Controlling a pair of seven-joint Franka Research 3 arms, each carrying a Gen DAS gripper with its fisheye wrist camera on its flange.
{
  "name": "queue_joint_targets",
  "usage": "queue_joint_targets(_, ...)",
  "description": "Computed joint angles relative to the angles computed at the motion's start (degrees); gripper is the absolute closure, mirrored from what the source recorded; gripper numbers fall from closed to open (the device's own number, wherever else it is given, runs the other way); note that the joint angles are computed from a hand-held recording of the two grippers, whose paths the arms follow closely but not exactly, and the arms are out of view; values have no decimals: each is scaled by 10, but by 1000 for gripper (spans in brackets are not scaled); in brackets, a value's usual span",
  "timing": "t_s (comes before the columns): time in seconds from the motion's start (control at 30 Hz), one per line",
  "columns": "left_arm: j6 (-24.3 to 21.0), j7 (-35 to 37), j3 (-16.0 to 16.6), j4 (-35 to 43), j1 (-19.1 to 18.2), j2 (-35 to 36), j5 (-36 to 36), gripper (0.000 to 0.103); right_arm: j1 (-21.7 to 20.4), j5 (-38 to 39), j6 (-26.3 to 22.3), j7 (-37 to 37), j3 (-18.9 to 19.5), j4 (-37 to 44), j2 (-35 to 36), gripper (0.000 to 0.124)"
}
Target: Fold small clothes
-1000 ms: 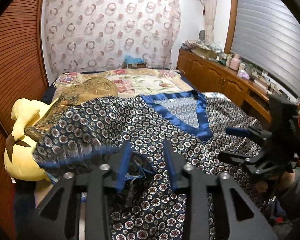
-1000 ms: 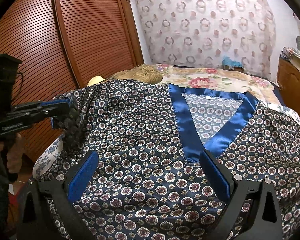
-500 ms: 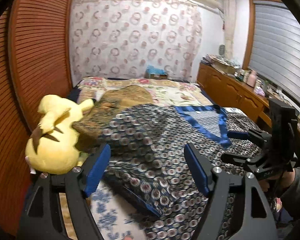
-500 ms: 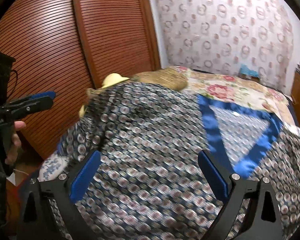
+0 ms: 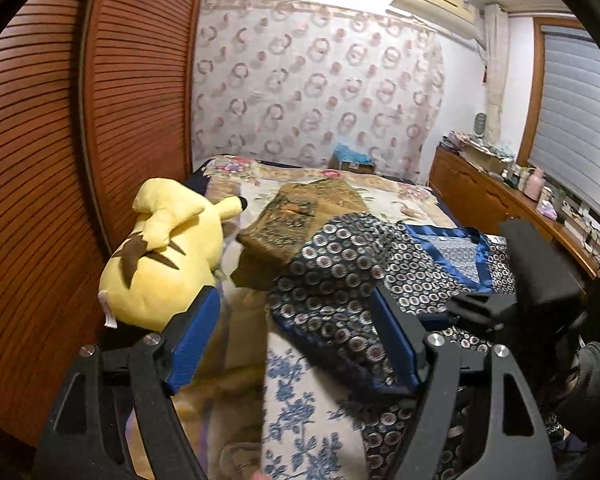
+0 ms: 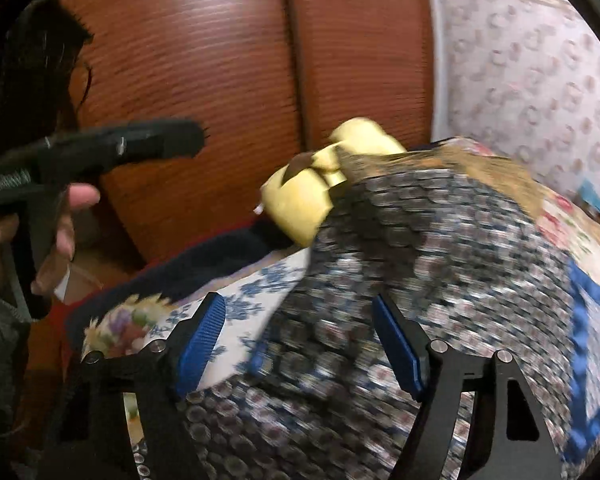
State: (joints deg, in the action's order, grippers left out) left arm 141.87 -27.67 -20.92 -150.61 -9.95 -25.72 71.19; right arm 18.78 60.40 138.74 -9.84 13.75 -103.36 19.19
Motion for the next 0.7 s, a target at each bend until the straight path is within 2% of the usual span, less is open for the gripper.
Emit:
queue_joint_targets(0.13, 1, -6, 2, -18, -1, -15, -7, 25, 53, -106, 89, 70, -10, 26, 48, 54)
queue_joint_targets(0.23, 5, -12, 2, -27, 2, -18, -8, 25, 70, -169, 132, 119, -12, 43, 78, 70)
queue_joint_targets(0.33, 7, -16, 1, -32, 3, -20, -10, 25, 54, -183, 138, 128, 8, 57, 92, 82)
queue_joint_targets(0.4, 8, -19, -1, -31, 4, -18, -8, 25, 46, -188, 152, 125, 21, 52, 91, 101)
queue_joint_targets(0.43, 8, -21, -1, -31, 5, -17, -7, 25, 42, -193, 154, 123, 25, 57, 96, 103)
queue_joint_targets(0.47, 11, -25, -1, -31, 6, -14, -3, 25, 38, -195, 154, 124, 28, 57, 96, 110)
queue_joint_targets(0.57, 19, -31, 1, -25, 9, -2, 8, 25, 16, -177, 135, 121, 47, 62, 94, 114)
queue_joint_targets(0.7, 25, -40, 4, -16, 11, 15, 22, 25, -35, -65, 88, 81, 75, 74, 83, 114)
